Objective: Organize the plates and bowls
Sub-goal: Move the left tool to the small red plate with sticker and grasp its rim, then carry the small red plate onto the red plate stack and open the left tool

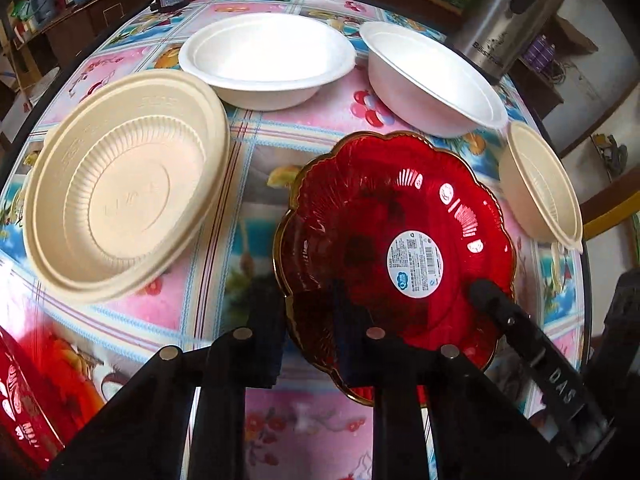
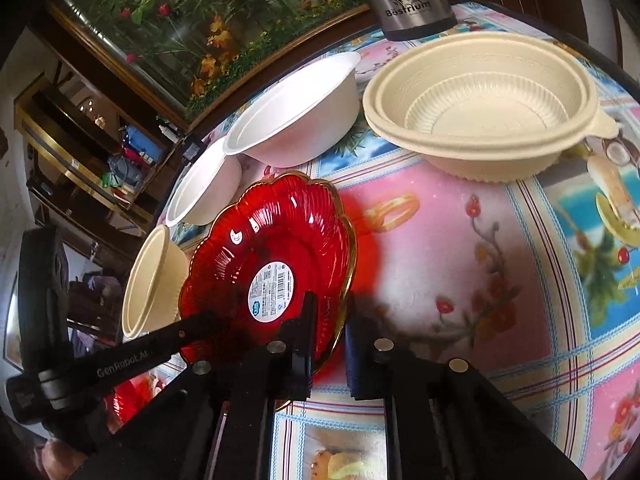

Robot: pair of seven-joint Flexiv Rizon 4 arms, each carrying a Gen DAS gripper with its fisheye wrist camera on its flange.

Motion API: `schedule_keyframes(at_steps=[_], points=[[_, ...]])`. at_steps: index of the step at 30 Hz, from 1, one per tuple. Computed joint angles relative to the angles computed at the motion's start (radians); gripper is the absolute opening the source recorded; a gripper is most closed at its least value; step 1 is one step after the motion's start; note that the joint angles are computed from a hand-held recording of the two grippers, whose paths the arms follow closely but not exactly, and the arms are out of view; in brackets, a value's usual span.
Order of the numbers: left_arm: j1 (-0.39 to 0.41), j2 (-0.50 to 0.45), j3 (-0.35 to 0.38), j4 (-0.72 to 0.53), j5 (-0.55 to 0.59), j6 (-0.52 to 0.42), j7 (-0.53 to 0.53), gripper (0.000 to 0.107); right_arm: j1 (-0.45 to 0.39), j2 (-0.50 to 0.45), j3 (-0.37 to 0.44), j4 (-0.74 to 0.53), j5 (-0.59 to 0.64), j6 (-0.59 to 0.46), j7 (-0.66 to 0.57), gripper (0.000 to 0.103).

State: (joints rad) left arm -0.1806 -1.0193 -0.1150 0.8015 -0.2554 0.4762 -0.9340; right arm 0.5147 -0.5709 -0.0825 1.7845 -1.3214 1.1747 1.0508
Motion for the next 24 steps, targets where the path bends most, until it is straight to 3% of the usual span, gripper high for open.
schedule_keyframes(at_steps=[6,12,14,18,24], points=[[0.025,0.112,-0.021,0.212,-0.004,0.101,0.103,0.018,0.003,0.035,0.008,0.052,-0.053,0.004,0.157,0.008],[0.065,0.216,-0.044,0.414,-0.032,0.203,0.246,0.020,0.023,0.060,0.056,0.087,-0.103,-0.066,0.281,0.008],[0.078,0.247,-0.051,0.474,-0.046,0.232,0.294,0.020,0.028,0.064,0.081,0.090,-0.069,-0.089,0.271,0.008],[0.105,0.299,-0.053,0.548,-0.080,0.238,0.356,0.020,0.063,0.069,0.132,0.076,0.109,-0.160,0.140,0.008],[0.186,0.380,-0.092,0.638,-0.220,0.304,0.482,0.020,0.141,0.071,0.110,0.009,0.146,-0.220,0.060,0.009]])
